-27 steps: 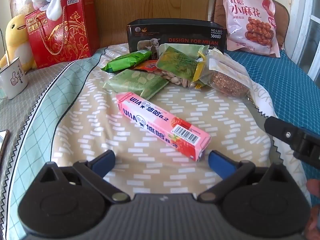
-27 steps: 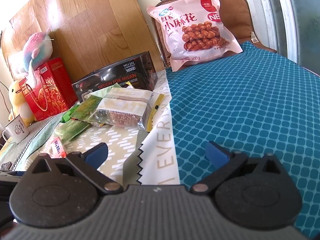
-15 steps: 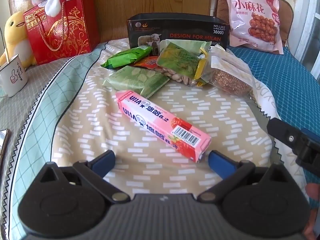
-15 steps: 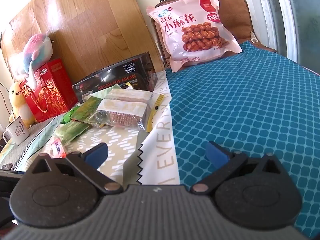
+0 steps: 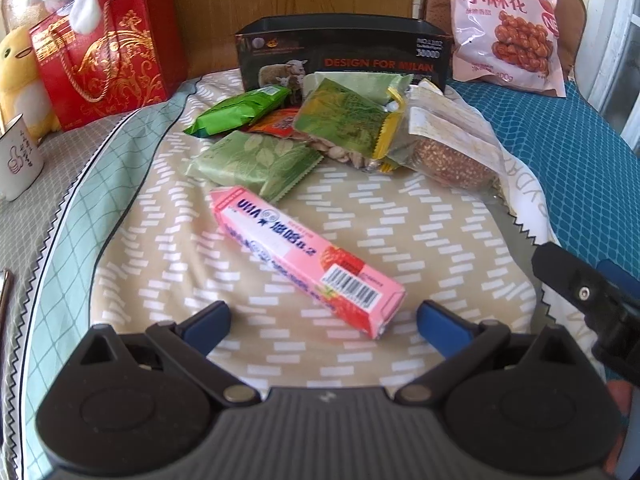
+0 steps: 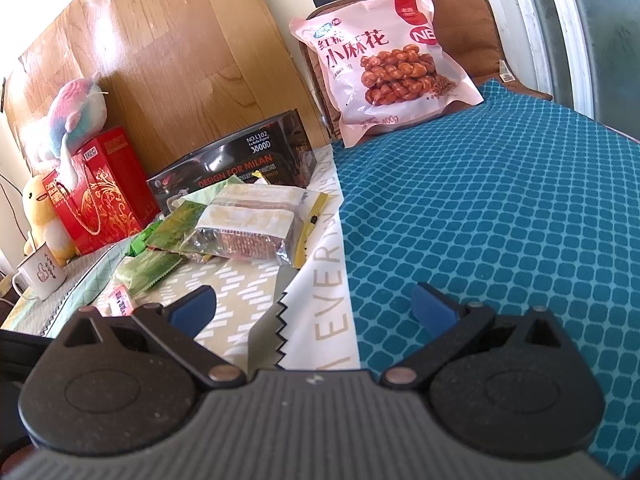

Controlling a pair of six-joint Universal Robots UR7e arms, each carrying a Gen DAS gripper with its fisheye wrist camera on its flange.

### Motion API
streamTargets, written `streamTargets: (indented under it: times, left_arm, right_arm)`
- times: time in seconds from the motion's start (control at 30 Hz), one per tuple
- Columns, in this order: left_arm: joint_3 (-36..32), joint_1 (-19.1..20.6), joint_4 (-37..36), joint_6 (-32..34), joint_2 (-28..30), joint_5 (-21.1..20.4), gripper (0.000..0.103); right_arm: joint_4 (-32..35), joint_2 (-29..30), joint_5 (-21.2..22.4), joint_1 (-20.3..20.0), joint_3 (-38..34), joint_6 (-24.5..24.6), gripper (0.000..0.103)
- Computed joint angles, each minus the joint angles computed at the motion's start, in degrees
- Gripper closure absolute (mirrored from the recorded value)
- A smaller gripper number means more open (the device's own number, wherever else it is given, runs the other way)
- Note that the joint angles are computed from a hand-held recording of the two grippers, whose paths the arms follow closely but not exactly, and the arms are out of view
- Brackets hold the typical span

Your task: Organize snacks

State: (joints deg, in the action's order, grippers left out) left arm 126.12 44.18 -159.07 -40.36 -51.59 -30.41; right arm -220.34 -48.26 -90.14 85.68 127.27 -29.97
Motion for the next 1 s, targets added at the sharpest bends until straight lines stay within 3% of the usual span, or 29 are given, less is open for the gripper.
streamTargets:
  times: [0.83, 0.93, 1.0]
  left_arm:
    - [-2.78, 0.33, -1.45, 4.52, 1.85, -1.0, 0.0]
    - [-1.68, 0.17, -5.21, 6.81, 2.22, -0.79, 0.0]
    - [0.29, -0.05, -11.62, 11.14, 2.7, -0.91, 0.0]
  right_arm:
    - [-0.79, -0.21, 5.2, -1.93, 0.64, 3.8, 0.0]
    - [-0.9, -0.3, 5.89, -2.29, 0.82, 4.05, 0.0]
    - [-0.78, -0.42, 6.29, -2.48, 0.88, 4.11, 0.0]
